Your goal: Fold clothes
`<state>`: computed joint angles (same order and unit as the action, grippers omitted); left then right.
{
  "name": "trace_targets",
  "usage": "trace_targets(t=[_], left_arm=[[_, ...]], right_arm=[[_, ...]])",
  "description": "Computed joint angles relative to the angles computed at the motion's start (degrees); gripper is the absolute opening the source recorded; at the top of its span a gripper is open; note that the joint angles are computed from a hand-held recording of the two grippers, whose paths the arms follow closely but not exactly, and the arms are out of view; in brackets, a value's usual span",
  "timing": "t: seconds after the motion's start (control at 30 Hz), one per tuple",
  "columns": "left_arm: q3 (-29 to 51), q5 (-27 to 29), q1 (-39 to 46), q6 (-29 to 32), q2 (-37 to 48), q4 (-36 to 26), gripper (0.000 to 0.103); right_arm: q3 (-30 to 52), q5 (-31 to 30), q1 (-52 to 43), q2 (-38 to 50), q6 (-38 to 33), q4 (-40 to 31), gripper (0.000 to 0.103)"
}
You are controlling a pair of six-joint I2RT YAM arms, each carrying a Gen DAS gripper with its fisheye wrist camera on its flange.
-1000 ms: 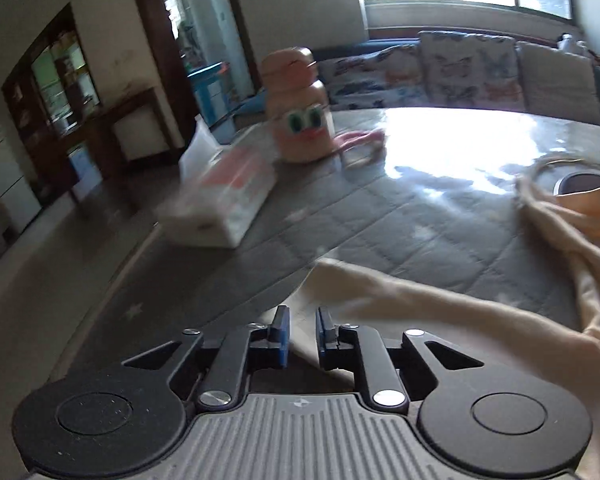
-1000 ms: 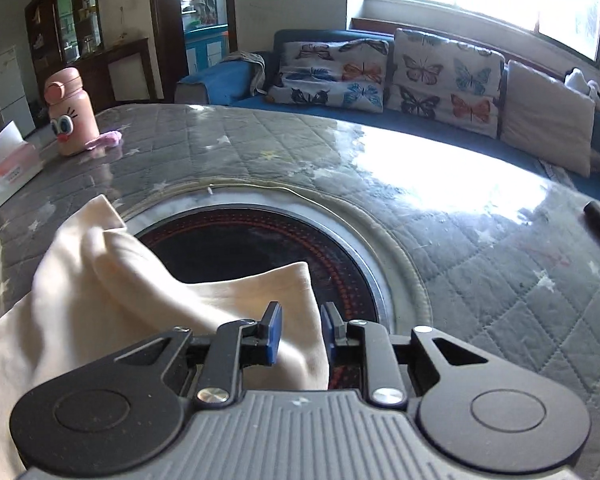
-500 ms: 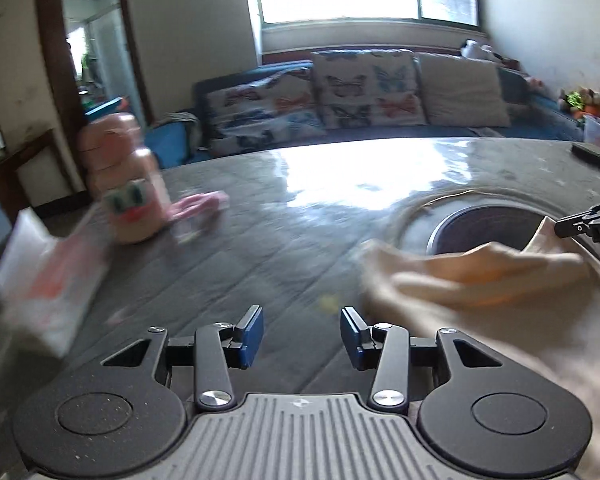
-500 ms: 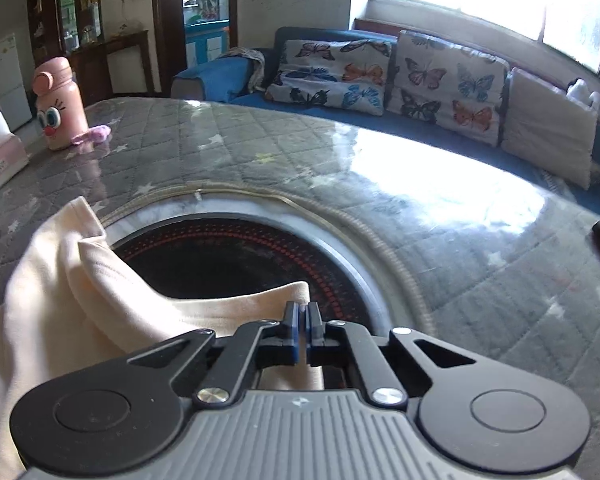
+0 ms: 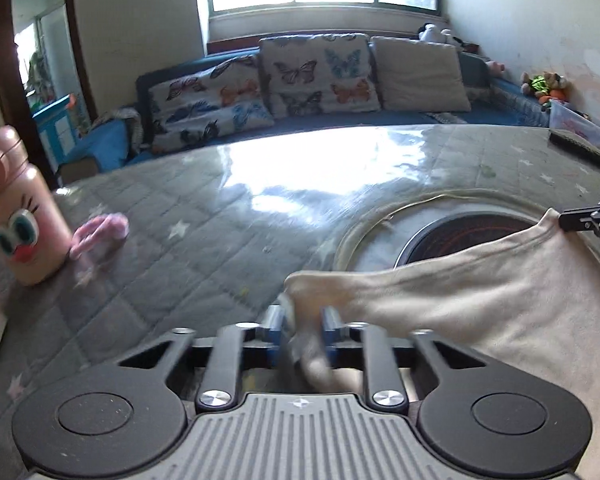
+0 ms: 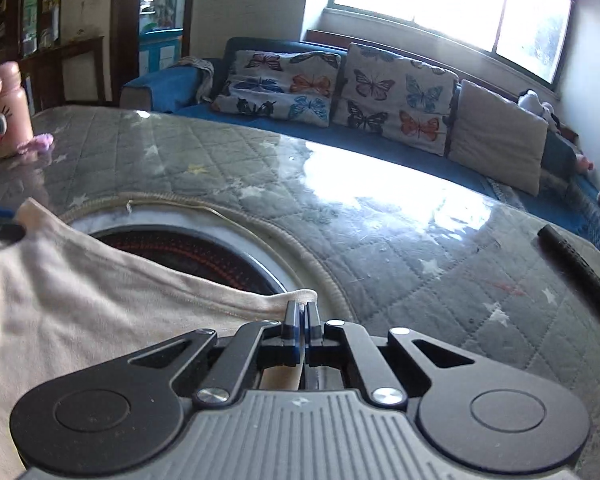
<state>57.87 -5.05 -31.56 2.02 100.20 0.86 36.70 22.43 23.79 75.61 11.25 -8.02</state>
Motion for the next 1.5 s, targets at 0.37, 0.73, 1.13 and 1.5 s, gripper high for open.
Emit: trace_targets(t=[0.37, 0.73, 1.13, 1.5], left_arm=[[-1.52, -0.24, 1.19, 0.49, -2.01, 0.55, 0.013], [-13.24, -5.59, -5.07, 1.17, -15.35, -3.72, 0.058], [-19.58, -13.78, -10.35, -4.96, -22.21, -6.84, 0.063], [-21.31, -17.75, -12.75, -9.46, -25.60, -9.98, 0.068]], right_arm=[[1.09, 0.47, -1.90, 1.57, 2.06, -1.19, 0.010], [0.10, -0.98, 6.96, -8.45, 5.12, -11.12, 0.030], [-0.96, 2.11, 28.80, -9.52, 14.41, -17.25, 0.057], [1.11, 8.11, 42.12, -7.61, 21.06, -20.47, 0.071]])
